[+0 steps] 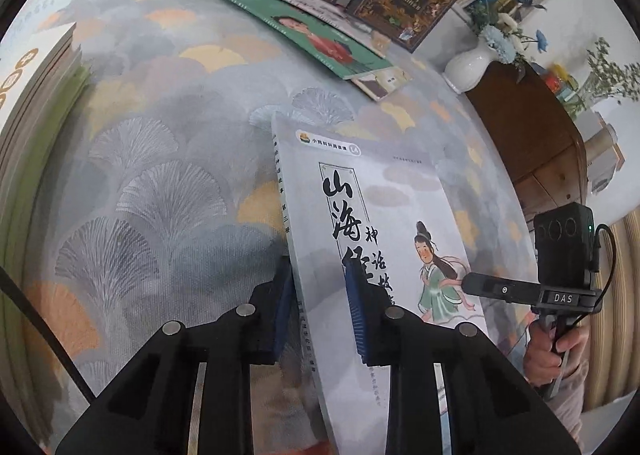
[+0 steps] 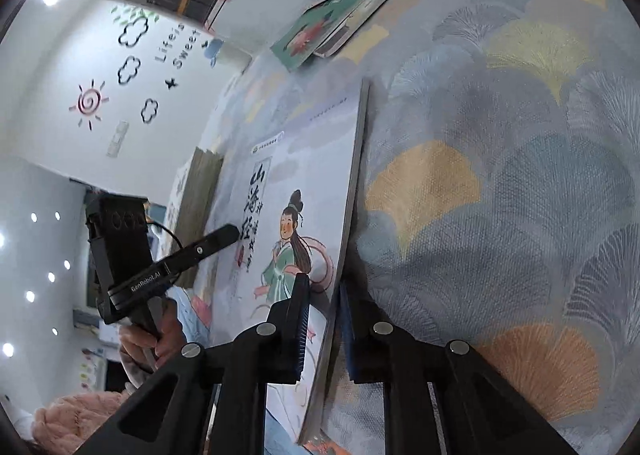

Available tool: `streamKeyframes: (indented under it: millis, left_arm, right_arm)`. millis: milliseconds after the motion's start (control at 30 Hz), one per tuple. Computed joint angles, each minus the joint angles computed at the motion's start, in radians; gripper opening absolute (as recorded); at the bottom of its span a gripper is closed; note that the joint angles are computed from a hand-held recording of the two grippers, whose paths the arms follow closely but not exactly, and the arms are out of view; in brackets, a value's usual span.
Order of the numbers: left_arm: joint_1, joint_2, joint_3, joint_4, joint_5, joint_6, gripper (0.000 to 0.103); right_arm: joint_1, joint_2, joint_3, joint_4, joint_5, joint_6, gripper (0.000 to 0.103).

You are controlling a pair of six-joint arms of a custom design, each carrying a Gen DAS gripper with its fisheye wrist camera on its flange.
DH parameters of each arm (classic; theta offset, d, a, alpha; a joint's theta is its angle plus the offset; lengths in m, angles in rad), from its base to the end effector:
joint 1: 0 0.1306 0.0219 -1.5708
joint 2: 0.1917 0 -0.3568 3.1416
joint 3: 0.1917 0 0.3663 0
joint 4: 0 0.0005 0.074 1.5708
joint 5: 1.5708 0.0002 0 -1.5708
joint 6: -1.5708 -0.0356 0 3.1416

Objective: Organize books

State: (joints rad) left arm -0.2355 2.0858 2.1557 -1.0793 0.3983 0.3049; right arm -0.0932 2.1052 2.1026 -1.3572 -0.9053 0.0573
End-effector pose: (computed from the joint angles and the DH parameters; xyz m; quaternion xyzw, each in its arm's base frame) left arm 0.6537 -0.1716 0.3370 0.0221 0.9432 -0.2557 0.2110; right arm 0.6448 -0.0326 0.3026 -0.0300 0.8950 0.4266 0.1271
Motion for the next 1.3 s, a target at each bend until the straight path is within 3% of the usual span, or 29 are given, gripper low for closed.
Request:
streamKeyframes:
  millis: [100,200,367,667,800,1300]
  left_arm:
    - [-0.012,0.008,0.050,-0.060,-0.056,-0.028,0.023]
    - [-0.012,-0.002,0.064,-0.075,-0.055,-0.036,0.025]
    - [-0.012,-0.011,0.079,-0.093,-0.079,-0.048,0.025]
    - [-0.002,-0.028,0.076,-0.098,-0.086,-0.052,0.025]
    - [-0.005,-0.038,0.072,-0.092,-0.117,-0.058,0.025]
    - [0.014,-0.043,0.094,-0.107,-0.090,-0.057,0.025]
  right_arm:
    - [-0.002,-0.042,-0.056,0.068,-0.034,-0.067,0.014]
    - [0.019,-0.091,-0.093,0.118,-0.050,-0.072,0.013]
    - [0.060,-0.117,-0.079,0.113,0.024,-0.085,0.013]
    - [0.092,-0.136,-0.069,0.113,0.081,-0.093,0.013]
    - [0.103,-0.151,-0.073,0.120,0.083,-0.093,0.013]
    - [0.125,-0.146,-0.023,0.103,0.126,-0.092,0.013]
